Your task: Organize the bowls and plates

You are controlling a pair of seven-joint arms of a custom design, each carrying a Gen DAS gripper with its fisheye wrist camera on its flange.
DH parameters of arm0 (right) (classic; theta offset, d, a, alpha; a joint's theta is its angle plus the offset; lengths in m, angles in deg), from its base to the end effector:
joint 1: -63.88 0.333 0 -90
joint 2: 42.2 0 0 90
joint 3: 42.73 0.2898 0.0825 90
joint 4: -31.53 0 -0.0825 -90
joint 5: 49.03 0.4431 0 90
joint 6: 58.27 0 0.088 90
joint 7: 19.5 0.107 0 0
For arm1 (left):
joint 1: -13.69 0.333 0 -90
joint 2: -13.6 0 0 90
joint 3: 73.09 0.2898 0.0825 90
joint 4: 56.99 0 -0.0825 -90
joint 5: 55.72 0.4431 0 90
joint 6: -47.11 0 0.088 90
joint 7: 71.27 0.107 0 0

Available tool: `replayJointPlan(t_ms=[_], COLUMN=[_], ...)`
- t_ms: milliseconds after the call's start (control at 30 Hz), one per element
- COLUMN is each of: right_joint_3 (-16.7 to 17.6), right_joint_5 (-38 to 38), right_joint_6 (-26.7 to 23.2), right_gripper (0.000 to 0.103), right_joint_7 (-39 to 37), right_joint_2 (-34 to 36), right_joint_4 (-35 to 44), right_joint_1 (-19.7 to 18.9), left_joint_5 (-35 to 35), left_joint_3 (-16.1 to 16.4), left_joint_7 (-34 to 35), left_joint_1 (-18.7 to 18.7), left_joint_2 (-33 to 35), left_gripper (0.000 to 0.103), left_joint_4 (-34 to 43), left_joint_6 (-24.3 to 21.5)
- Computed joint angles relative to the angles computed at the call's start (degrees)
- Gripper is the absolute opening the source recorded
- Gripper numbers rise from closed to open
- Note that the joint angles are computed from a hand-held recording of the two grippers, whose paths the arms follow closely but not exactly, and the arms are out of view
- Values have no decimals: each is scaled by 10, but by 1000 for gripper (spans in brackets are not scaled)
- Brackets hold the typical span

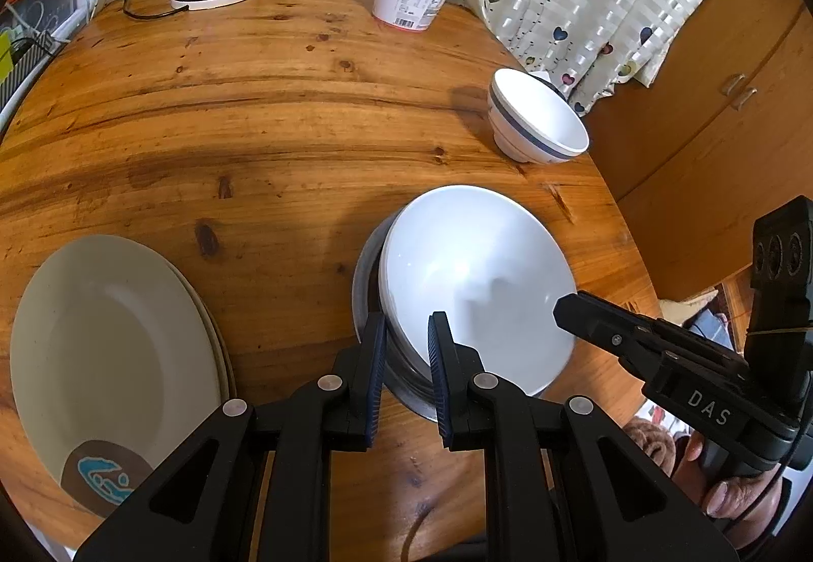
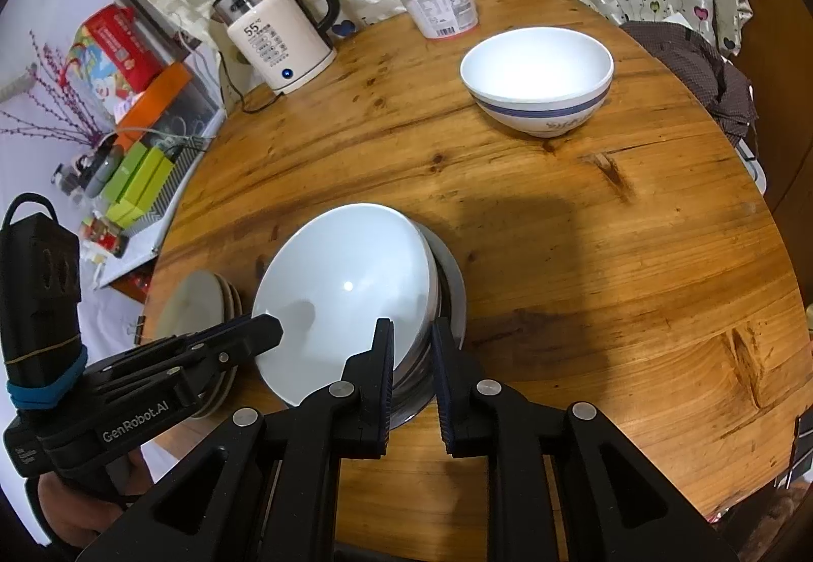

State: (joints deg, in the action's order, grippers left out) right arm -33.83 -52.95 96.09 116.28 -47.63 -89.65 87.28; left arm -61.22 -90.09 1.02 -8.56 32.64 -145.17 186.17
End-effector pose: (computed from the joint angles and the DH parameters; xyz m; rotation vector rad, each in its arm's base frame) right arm 0.5264 0.3375 0.4816 -1.5858 1.8994 -0.1711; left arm 0.5967 -0.4534 0.4927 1.8083 -2.3974 0.9164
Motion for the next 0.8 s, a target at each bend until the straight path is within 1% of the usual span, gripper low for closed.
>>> replayJointPlan(t_ms=[167,333,467,667,800], right_joint_3=[0,-2,-1,0,-1], right_joint_5=[4,14,12,-3,-10], right_joint_6=[2,2,3,1,0], right_gripper=[17,18,25,33,35], right_joint_7=[-5,-18,-17,-11,-9], right_joint_2=[0,1,0,-5,-6], right_joint_4=[0,0,-1,-1,1], right_joint_1=[1,2,1,-2,-4], left_joint_5=[-4,14,31,47,58], left_joint_3=[-1,4,7,10,11], left_joint_7=[4,-1,-8,-17,-20], left_joint_1=[1,-3,-5,-6,-7], left_joint_2=[-2,-12,-18,-20,-21], left_gripper=[17,17,17,17,18], left_joint_4=[-4,-15,-19,-20,-20], left_joint_6=[7,26,36,42,48])
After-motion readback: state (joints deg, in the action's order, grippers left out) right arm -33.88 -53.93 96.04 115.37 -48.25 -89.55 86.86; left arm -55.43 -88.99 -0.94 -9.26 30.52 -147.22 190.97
